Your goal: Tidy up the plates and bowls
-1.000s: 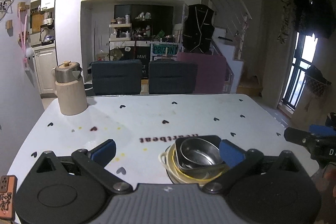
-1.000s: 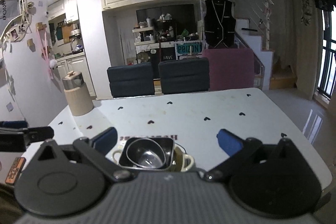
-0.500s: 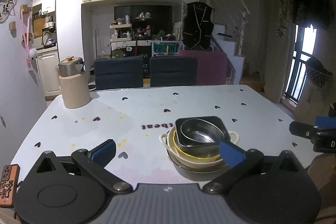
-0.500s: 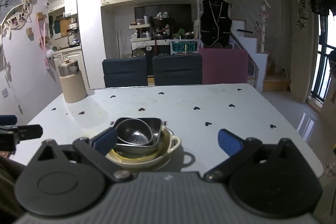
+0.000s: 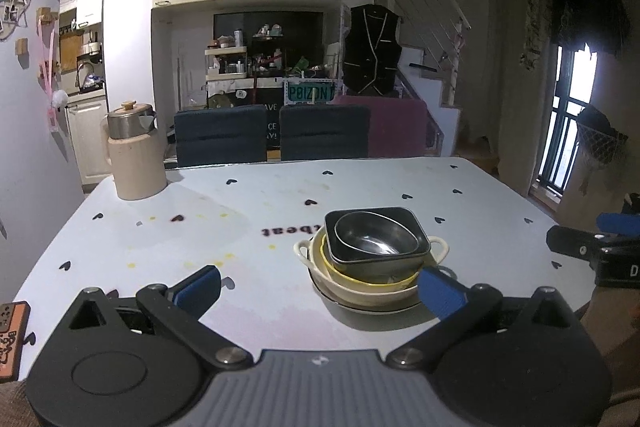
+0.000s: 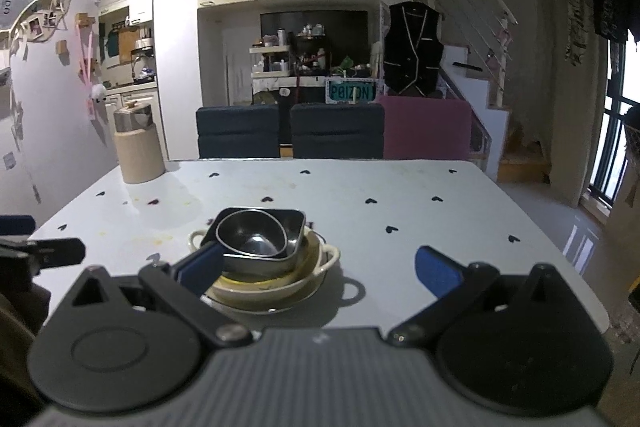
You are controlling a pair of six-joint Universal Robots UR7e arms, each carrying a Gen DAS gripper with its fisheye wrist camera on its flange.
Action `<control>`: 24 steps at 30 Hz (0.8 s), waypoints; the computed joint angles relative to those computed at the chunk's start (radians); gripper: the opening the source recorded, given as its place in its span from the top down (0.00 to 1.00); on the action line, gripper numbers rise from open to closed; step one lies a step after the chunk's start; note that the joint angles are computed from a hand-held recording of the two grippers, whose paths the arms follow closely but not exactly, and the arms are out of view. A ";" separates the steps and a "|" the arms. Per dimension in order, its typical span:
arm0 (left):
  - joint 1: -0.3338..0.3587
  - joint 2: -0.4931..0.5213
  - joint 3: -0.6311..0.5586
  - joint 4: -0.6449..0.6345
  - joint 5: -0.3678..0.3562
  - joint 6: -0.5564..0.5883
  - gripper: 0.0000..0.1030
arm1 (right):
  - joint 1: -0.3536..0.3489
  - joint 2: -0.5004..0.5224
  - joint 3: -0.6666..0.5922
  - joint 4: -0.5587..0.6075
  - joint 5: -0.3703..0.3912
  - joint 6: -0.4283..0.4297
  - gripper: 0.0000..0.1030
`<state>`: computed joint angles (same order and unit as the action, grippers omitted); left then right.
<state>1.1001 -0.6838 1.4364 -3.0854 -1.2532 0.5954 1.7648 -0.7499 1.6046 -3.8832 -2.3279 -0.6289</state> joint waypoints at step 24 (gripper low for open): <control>-0.002 0.006 -0.003 -0.002 0.008 0.017 0.00 | 0.005 0.008 0.007 -0.018 -0.004 -0.004 0.00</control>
<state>1.0983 -0.6775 1.4339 -3.0871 -1.2456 0.6126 1.7703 -0.7415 1.6119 -3.9008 -2.3319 -0.6331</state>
